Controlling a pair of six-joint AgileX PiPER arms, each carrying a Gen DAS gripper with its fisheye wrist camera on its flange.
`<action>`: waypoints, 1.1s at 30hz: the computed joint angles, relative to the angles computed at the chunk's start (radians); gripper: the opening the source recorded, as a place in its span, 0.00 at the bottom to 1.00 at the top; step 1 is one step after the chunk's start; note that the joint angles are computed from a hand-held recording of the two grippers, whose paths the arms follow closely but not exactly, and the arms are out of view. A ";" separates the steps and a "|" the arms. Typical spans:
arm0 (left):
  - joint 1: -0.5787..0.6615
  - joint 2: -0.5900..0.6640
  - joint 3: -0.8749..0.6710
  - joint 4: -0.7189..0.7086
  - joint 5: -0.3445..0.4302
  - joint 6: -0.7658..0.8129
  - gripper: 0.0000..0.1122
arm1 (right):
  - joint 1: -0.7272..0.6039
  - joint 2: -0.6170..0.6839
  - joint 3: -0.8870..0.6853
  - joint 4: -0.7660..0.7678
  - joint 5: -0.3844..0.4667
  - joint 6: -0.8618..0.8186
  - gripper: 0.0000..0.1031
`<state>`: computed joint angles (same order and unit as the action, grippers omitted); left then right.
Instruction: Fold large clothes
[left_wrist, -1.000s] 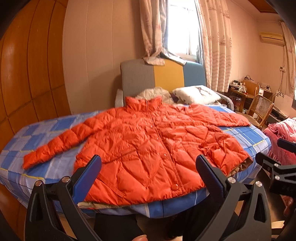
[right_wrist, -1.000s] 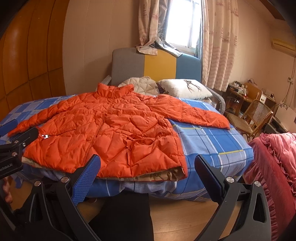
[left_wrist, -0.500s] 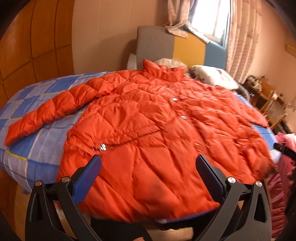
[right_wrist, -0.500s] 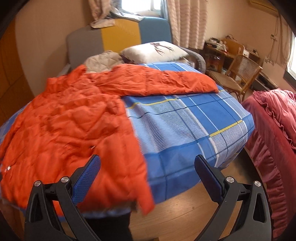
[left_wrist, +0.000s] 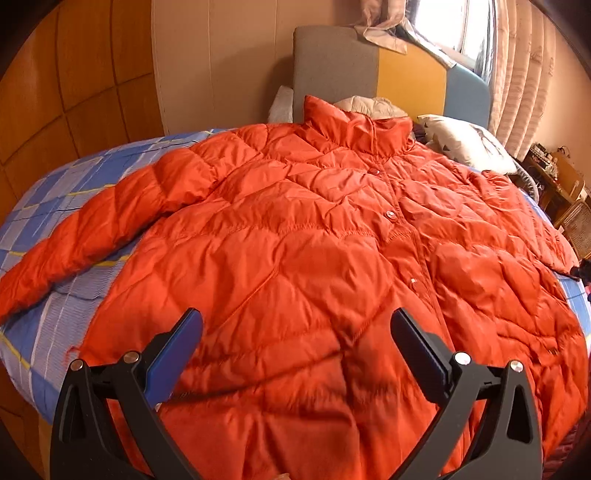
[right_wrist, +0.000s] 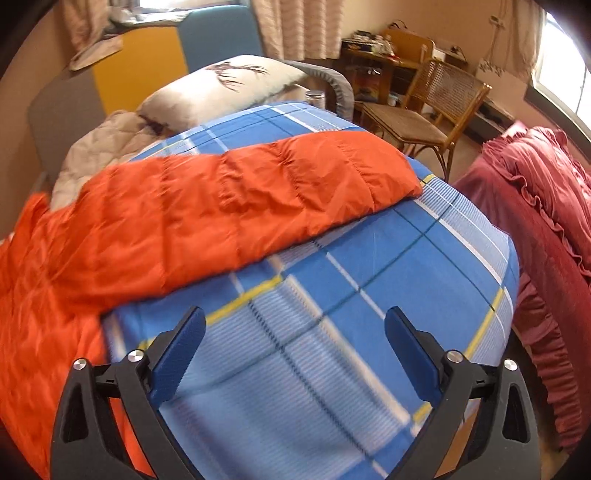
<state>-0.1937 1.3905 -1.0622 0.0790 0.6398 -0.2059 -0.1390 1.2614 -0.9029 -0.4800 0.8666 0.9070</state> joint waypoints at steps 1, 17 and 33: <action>-0.001 0.013 -0.007 0.000 -0.001 -0.007 0.90 | -0.031 0.034 -0.021 0.008 -0.014 -0.007 0.88; -0.066 0.280 -0.252 0.090 0.026 -0.102 0.90 | -0.193 0.387 -0.298 0.016 -0.047 -0.016 0.71; -0.071 0.293 -0.244 0.077 0.004 -0.072 0.90 | -0.076 0.425 -0.310 -0.199 -0.062 0.061 0.03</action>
<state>-0.2645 1.6833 -1.3059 0.1563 0.6443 -0.2775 -0.2148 1.6864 -1.2130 -0.6790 0.8045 0.9680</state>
